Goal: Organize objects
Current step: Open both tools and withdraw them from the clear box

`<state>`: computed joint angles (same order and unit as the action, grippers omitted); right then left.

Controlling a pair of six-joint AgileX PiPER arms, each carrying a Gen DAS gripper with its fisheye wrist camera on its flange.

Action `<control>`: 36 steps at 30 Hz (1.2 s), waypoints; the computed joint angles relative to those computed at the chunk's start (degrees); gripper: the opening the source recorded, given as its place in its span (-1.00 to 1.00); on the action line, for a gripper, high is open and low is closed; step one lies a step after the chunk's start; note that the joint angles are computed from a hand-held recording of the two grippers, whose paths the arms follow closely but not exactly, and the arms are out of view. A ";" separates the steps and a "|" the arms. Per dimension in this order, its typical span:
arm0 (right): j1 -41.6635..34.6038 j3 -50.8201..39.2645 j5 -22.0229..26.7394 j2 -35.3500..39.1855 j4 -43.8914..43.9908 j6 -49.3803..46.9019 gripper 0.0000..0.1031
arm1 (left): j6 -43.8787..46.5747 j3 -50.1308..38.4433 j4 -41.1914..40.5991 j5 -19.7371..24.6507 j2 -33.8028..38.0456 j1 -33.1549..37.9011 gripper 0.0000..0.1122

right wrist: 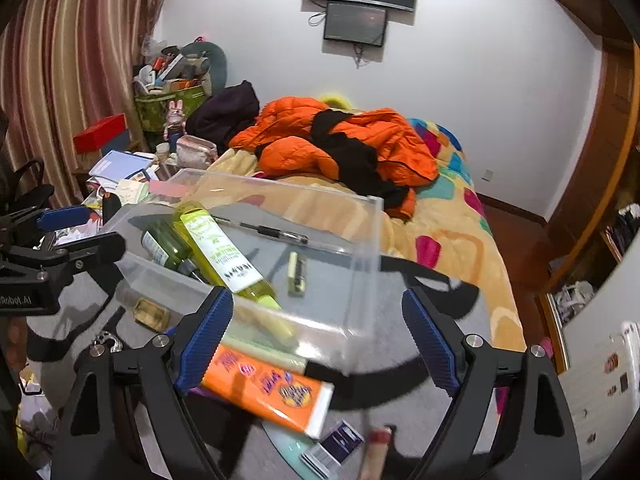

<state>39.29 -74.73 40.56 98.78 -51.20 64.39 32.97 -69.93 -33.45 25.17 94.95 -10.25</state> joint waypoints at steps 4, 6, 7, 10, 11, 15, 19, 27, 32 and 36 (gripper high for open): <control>0.26 4.29 0.16 -3.01 -0.59 2.69 0.65 | -0.61 2.65 1.42 -0.25 -0.94 0.29 0.68; 0.45 5.92 0.65 -3.92 -0.90 3.84 0.65 | -0.98 3.74 1.86 -0.15 -1.19 0.38 0.68; 0.48 6.93 0.83 -4.39 -0.91 4.45 0.65 | -0.89 4.32 1.82 -0.05 -1.20 0.54 0.68; -0.13 9.04 0.51 -5.19 0.20 5.07 0.65 | -0.20 5.30 1.20 0.75 -0.75 0.98 0.68; -0.20 9.70 0.32 -5.43 0.49 5.34 0.65 | 0.09 5.69 0.98 0.85 -0.56 1.00 0.68; -1.39 13.11 -1.36 -6.60 3.26 5.39 0.65 | 0.29 6.68 1.15 1.50 0.22 0.06 0.68; -2.09 16.49 -3.12 -7.91 5.70 5.88 0.65 | 0.71 7.43 1.01 1.76 1.13 -1.89 0.68; -2.81 22.11 -4.58 -9.77 5.89 9.43 0.65 | 0.01 6.73 4.38 2.55 4.39 -6.67 0.68; -3.50 23.79 -4.29 -10.10 4.08 12.43 0.62 | 1.35 4.95 4.17 4.13 6.60 -7.83 0.68; -4.11 25.02 -5.59 -10.33 3.65 13.34 0.54 | 4.46 5.16 1.98 3.58 6.80 -8.79 0.65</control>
<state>35.17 -49.72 34.97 88.46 -47.55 77.73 37.43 -64.77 -31.47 28.75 101.75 -19.04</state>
